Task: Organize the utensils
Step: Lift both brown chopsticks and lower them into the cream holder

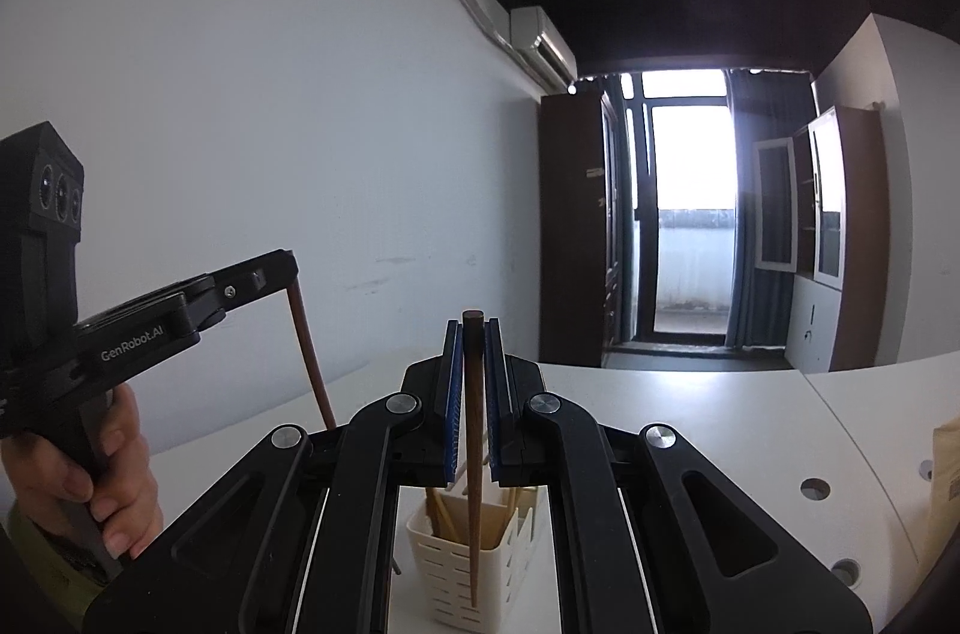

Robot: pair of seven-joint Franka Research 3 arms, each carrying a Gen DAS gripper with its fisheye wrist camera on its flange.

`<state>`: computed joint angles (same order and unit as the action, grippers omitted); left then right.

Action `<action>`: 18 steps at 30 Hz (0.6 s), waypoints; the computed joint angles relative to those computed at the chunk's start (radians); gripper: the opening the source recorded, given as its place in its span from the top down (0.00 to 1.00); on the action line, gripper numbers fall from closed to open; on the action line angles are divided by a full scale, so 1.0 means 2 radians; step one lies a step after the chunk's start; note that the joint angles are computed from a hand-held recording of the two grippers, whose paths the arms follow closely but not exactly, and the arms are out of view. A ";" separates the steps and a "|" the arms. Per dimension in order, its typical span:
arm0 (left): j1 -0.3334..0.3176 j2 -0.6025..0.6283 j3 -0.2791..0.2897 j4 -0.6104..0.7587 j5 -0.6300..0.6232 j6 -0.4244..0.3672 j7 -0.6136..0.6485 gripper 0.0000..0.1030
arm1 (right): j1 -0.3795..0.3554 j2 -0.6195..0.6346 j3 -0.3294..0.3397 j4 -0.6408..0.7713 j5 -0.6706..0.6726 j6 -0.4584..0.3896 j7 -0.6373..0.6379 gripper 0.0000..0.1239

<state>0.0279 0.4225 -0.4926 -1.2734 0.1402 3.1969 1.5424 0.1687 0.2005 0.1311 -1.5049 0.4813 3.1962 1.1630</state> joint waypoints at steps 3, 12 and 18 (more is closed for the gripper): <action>-0.009 0.007 0.009 0.009 0.003 0.014 -0.008 0.94 | -0.042 0.003 0.057 0.006 0.039 0.017 -0.049 0.94; -0.094 0.014 0.130 0.021 0.021 0.076 -0.082 0.94 | -0.237 0.052 0.313 0.032 0.062 0.092 -0.136 0.94; -0.096 0.028 0.137 0.041 0.057 0.067 -0.117 0.94 | -0.247 0.078 0.327 0.051 0.013 0.104 -0.106 0.94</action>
